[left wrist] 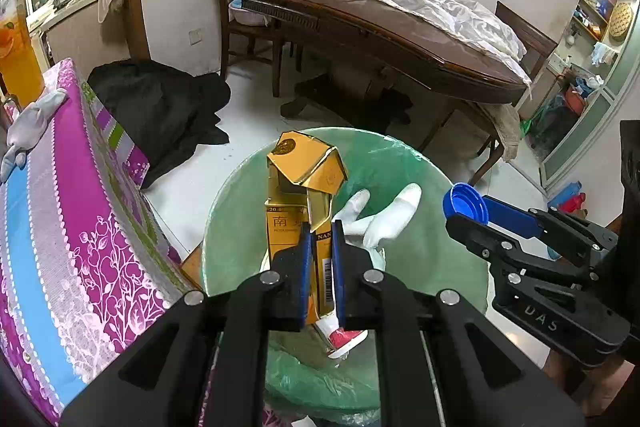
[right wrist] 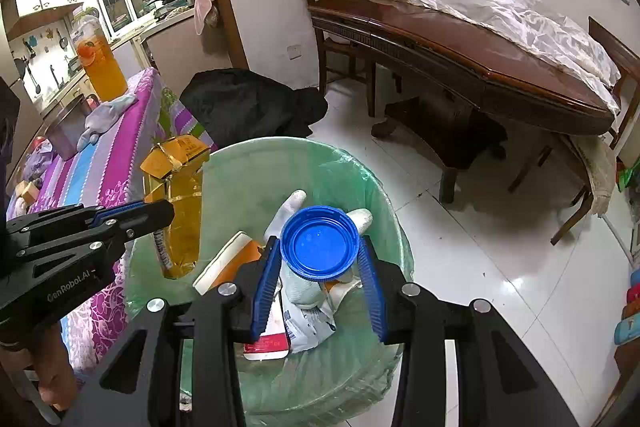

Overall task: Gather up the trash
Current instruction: 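Open both tools to drop the gold box and blue cap into the bin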

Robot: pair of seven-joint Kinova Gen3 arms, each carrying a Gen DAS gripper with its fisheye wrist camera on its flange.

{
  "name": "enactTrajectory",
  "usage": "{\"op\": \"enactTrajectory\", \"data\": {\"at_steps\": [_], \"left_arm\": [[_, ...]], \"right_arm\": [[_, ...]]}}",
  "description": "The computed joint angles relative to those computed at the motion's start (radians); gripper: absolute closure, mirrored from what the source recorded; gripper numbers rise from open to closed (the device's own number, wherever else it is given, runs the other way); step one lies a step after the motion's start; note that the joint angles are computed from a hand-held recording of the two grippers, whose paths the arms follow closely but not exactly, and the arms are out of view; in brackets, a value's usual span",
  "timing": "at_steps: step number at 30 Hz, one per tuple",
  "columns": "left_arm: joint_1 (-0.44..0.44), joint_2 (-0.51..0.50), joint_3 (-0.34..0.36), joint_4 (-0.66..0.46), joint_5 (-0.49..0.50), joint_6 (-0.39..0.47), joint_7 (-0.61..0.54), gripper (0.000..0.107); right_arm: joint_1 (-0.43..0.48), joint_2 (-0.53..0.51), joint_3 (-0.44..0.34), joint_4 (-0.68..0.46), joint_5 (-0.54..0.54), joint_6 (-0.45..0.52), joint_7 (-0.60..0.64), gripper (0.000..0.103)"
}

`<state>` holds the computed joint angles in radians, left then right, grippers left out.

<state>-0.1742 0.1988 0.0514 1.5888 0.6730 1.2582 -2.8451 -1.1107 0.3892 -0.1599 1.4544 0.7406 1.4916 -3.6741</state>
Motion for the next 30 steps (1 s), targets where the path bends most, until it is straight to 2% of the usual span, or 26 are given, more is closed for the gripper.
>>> {"op": "enactTrajectory", "data": {"at_steps": [9, 10, 11, 12, 13, 14, 26, 30], "left_arm": [[0.018, 0.014, 0.007, -0.007, -0.022, -0.020, 0.039, 0.098], [0.020, 0.016, 0.008, -0.011, -0.028, -0.019, 0.045, 0.096], [0.023, 0.017, 0.009, -0.010, -0.034, -0.026, 0.051, 0.078], [0.022, 0.022, 0.009, -0.013, -0.033, -0.028, 0.053, 0.056], [0.020, 0.024, 0.009, -0.014, -0.031, -0.033, 0.055, 0.049], [0.019, 0.023, 0.010, -0.010, -0.029, -0.042, 0.055, 0.047], [0.010, 0.028, 0.017, -0.017, -0.032, -0.033, 0.055, 0.047], [-0.002, 0.028, 0.010, -0.018, -0.030, -0.032, 0.039, 0.047]], "right_arm": [[0.012, -0.005, -0.001, 0.018, 0.001, -0.026, 0.005, 0.063], [0.011, -0.007, -0.001, 0.021, 0.000, -0.026, 0.003, 0.055], [0.007, -0.008, 0.000, 0.024, 0.004, -0.022, -0.006, 0.047], [0.002, -0.011, 0.001, 0.031, 0.013, -0.019, -0.019, 0.039], [-0.001, -0.014, 0.001, 0.035, 0.019, -0.014, -0.031, 0.039], [-0.001, -0.014, -0.001, 0.037, 0.020, -0.011, -0.036, 0.039], [-0.004, -0.018, -0.015, 0.043, 0.031, 0.005, -0.055, 0.039], [-0.032, -0.007, -0.012, 0.018, 0.061, 0.050, -0.062, 0.038]]}}
